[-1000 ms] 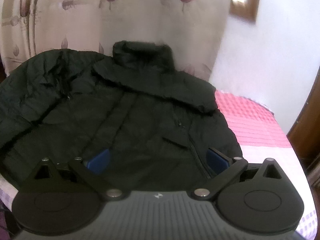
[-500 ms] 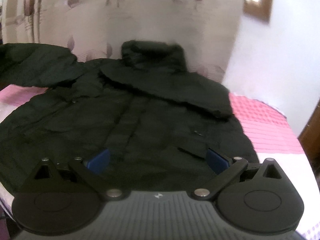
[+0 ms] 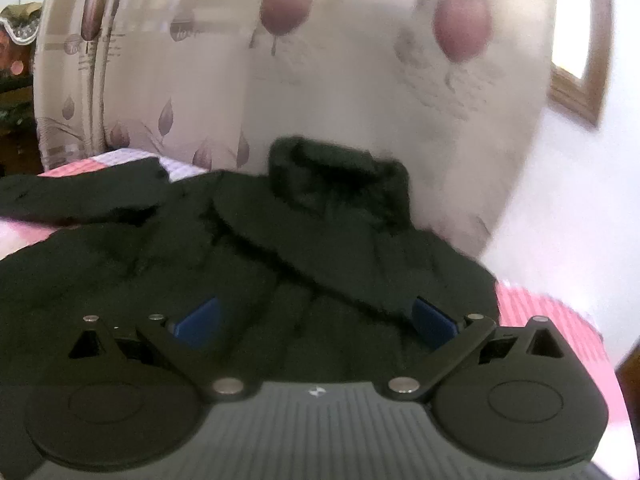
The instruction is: Fold large clothes
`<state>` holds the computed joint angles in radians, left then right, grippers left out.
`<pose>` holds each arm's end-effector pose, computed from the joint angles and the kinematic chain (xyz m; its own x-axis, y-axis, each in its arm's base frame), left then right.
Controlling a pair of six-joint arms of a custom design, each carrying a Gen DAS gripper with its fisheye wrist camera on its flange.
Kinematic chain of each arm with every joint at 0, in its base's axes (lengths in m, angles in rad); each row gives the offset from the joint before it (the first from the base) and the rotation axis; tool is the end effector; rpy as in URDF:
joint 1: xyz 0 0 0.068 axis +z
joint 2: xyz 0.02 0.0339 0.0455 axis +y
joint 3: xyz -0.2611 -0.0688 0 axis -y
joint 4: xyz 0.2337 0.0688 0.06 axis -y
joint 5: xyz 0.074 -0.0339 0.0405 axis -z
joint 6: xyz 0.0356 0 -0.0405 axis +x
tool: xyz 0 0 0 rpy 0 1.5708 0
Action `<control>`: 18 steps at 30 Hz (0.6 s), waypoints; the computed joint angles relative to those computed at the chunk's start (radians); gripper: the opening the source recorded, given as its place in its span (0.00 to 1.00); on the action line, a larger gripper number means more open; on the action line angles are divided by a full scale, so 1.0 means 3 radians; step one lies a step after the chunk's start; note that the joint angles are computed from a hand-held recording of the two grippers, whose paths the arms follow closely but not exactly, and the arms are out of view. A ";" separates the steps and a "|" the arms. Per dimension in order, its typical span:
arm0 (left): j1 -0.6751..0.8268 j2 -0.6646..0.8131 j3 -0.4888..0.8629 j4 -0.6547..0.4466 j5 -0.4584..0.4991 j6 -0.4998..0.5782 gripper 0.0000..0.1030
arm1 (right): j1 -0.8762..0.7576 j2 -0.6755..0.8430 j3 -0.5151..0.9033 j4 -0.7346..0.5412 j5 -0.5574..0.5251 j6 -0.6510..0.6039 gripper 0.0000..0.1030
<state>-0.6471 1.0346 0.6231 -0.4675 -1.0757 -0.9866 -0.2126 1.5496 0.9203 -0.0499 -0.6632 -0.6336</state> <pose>0.1647 -0.0852 0.2295 -0.2042 -0.3424 -0.9171 -0.6015 0.7830 -0.1584 0.3156 -0.0457 0.2214 -0.3161 -0.4091 -0.8560 -0.6069 0.7807 -0.1490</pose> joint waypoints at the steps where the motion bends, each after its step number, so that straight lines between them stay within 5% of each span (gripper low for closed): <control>1: -0.0050 0.0161 -0.0042 0.0319 0.0112 0.0066 1.00 | 0.0162 0.0176 0.0083 0.0193 0.0114 0.0100 1.00; 8: -0.0045 0.1476 -0.0146 0.1890 0.0350 0.0393 0.99 | 0.1101 0.1274 0.0859 0.0612 0.1060 0.0163 1.00; 10: -0.0015 0.1666 -0.0215 0.2064 0.0372 0.0322 0.98 | 0.1287 0.1556 0.1036 0.0774 0.1329 0.0075 0.98; 12: -0.0050 0.1722 -0.0174 0.1905 0.0382 0.0074 0.96 | 0.1390 0.1841 0.1313 0.0790 0.1537 0.0039 0.65; 13: -0.0024 0.1690 -0.0199 0.1940 0.0379 0.0115 0.97 | 0.1400 0.2002 0.1547 0.0668 0.1588 0.0053 0.30; 14: -0.0036 0.1706 -0.0208 0.1961 0.0336 0.0118 0.98 | 0.1377 0.2119 0.1750 0.0511 0.1602 0.0071 0.17; 18: -0.0053 0.1718 -0.0185 0.1915 0.0317 0.0168 0.99 | 0.0878 0.2114 0.2024 0.0513 0.1257 0.0401 0.11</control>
